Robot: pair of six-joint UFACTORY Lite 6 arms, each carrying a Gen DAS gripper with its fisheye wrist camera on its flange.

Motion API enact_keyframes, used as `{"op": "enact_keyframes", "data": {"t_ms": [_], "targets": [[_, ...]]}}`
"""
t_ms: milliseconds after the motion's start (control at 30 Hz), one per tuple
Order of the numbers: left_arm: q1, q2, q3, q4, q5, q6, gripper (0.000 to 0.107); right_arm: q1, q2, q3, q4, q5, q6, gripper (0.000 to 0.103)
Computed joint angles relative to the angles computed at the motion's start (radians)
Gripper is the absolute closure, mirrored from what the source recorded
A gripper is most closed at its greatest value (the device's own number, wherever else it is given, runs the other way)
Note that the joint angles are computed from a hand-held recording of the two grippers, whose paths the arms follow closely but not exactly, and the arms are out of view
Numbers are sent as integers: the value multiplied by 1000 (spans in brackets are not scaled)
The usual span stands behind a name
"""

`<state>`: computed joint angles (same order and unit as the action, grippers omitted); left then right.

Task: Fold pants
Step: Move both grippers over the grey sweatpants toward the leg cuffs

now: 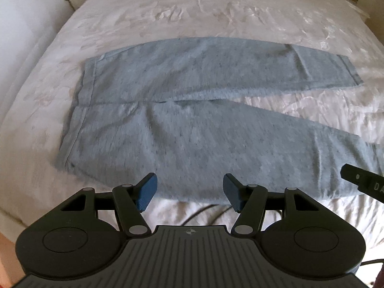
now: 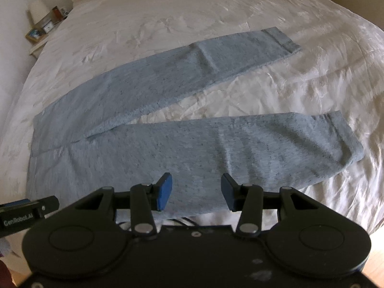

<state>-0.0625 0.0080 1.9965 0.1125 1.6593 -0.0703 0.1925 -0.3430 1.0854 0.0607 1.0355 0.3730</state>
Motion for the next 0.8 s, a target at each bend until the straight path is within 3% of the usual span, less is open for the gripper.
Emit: {"op": "enact_keyframes", "data": {"t_ms": [467,800], "targets": [[236,113,21,-142,-38,333,48,262,168,128,-185,40,456,55],[239,220,137,-146,-23,321,48,232,232,187,-182,40,416,55]]}}
